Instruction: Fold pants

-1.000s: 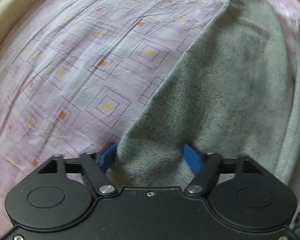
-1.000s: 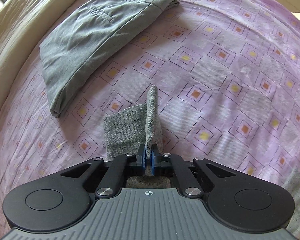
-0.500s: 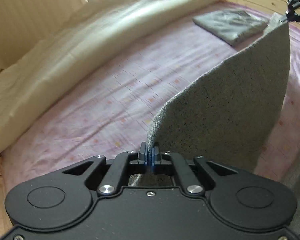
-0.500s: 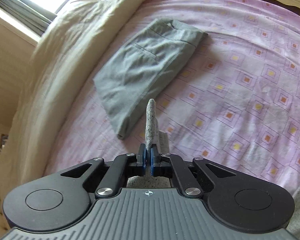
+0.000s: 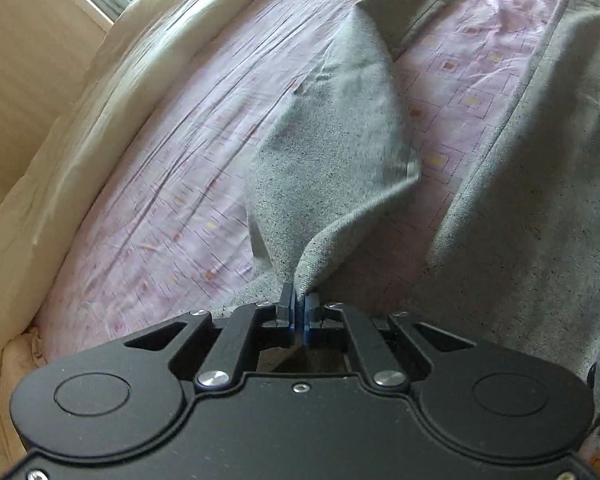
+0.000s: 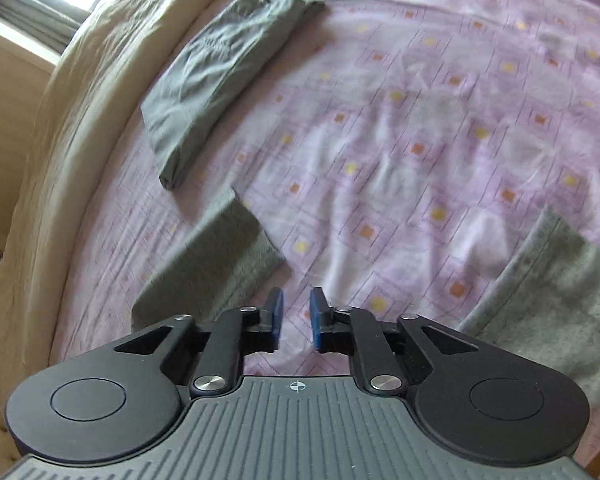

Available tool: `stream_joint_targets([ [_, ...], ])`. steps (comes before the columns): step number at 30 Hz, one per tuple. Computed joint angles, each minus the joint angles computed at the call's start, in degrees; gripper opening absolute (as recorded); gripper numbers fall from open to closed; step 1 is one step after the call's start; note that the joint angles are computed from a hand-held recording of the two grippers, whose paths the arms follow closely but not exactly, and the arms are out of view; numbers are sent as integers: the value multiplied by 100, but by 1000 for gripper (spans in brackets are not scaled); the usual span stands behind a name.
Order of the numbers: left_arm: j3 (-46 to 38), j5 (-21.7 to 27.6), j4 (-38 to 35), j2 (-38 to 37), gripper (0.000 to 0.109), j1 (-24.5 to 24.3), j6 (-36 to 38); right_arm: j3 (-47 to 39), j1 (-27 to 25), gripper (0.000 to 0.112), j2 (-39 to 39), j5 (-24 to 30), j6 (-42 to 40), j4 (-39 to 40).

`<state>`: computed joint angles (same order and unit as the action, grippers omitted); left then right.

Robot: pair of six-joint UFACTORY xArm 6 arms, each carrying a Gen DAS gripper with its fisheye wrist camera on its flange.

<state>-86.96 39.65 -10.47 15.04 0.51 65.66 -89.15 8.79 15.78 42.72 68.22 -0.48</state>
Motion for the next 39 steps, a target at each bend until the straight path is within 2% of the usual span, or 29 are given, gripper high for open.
stream_joint_targets([
  [1, -45, 27, 44, 25, 6, 15, -214, -54, 40, 33, 168, -217, 11, 51],
  [3, -243, 155, 163, 129, 6, 19, -668, -218, 111, 33, 546, -722, 165, 164],
  [5, -375, 164, 208, 207, 6, 23, -937, -709, 171, 41, 1040, -738, 306, 279],
  [7, -456, 176, 179, 242, 6, 29, -1051, -1124, 218, 42, 1429, -668, 648, 172],
  [9, -339, 86, 163, 171, 6, 24, -1125, -1318, 262, 42, 1673, -853, 1091, -14],
  [12, -573, 254, 113, 317, 6, 35, -1391, -2015, 319, 42, 2173, -574, 1645, -474],
  [15, -737, 329, 120, 419, 6, 40, -1645, -2738, 346, 45, 2559, -26, 1682, -593],
  [17, -841, 417, 140, 469, 6, 46, -1822, -2915, 321, 56, 2666, -19, 1600, -448],
  [19, -899, 462, 183, 493, 6, 41, -1950, -2551, 287, 82, 2541, -571, 1595, -272],
  [22, -848, 422, 259, 460, 6, 15, -2031, -2369, 226, 102, 2538, -1051, 1466, 66],
  [27, -756, 399, 433, 377, 6, -26, -2176, -3629, 175, 102, 3113, 116, 733, 486],
  [29, -751, 408, 496, 356, 6, -37, -2245, -3437, 184, 102, 2992, 34, 573, 554],
  [30, -746, 401, 512, 345, 6, -41, -2270, -3463, 179, 96, 2973, 151, 540, 559],
  [31, -747, 402, 532, 337, 6, -44, -2288, -3615, 179, 84, 2969, 507, 565, 499],
  [32, -739, 391, 552, 328, 6, -48, -2291, -3791, 198, 79, 2970, 928, 710, 305],
  [34, -724, 363, 601, 321, 6, -53, -2328, -3588, 322, 78, 2714, 1320, 1242, -433],
  [35, -750, 388, 621, 338, 6, -55, -2356, -3462, 348, 78, 2650, 1337, 1230, -517],
  [37, -805, 449, 653, 378, 6, -60, -2403, -3004, 340, 81, 2471, 952, 1147, -549],
  [39, -840, 493, 656, 407, 6, -70, -2383, -3177, 329, 86, 2583, 990, 1252, -565],
])
